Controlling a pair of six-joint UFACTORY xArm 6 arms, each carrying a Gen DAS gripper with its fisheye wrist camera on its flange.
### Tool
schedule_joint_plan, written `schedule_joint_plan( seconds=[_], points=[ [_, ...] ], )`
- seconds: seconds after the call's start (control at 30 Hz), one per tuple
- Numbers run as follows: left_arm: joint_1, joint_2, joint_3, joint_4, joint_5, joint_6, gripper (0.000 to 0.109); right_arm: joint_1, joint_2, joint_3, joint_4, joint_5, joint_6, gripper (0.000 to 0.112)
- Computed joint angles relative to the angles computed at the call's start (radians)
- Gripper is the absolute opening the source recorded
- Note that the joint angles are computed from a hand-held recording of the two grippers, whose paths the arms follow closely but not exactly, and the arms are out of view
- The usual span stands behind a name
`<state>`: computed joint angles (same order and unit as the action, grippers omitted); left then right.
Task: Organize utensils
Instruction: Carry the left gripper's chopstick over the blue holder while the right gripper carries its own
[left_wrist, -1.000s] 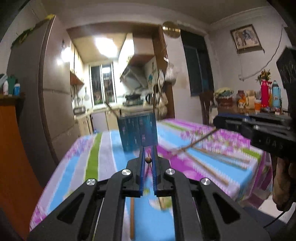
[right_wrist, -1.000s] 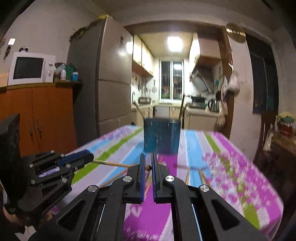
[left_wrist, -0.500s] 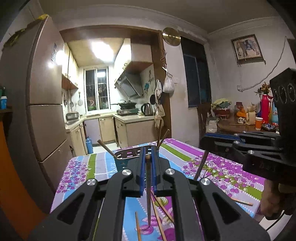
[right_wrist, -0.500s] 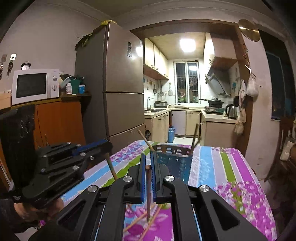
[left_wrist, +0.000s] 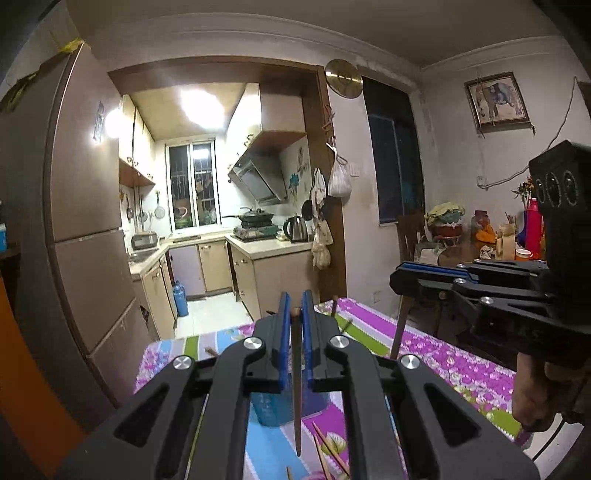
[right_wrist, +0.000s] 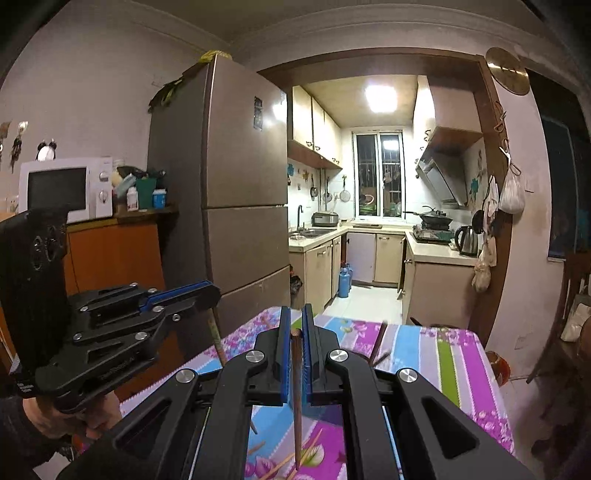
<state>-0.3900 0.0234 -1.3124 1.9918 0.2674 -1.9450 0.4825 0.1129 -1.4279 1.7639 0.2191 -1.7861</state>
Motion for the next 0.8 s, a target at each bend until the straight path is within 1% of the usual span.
schedule_joint_plan(
  seconds=[0.2, 0.33, 0.43, 0.53, 0.67, 0.8],
  points=[
    [0.019, 0.044, -0.102, -0.097, -0.034, 0.082, 0.005, -0.015, 0.065, -0.132, -0.154, 0.002, 0.161, 0.007],
    [0.019, 0.086, -0.173, -0.157, -0.028, 0.15, 0.005, -0.023, 0.119, -0.229, -0.223, 0.007, 0.233, 0.007],
    [0.029, 0.132, -0.246, -0.212, -0.031, 0.209, 0.005, -0.026, 0.172, -0.313, -0.288, 0.007, 0.304, 0.007],
    [0.037, 0.168, -0.308, -0.24, -0.03, 0.241, 0.005, -0.03, 0.238, -0.408, -0.368, 0.009, 0.388, 0.007],
    [0.054, 0.227, -0.398, -0.3, -0.032, 0.302, 0.005, -0.04, 0.354, -0.559, -0.523, 0.017, 0.549, 0.007],
    [0.08, 0.299, -0.486, -0.4, -0.049, 0.385, 0.005, -0.055, 0.467, -0.699, -0.687, 0.036, 0.719, 0.007]
  ],
)
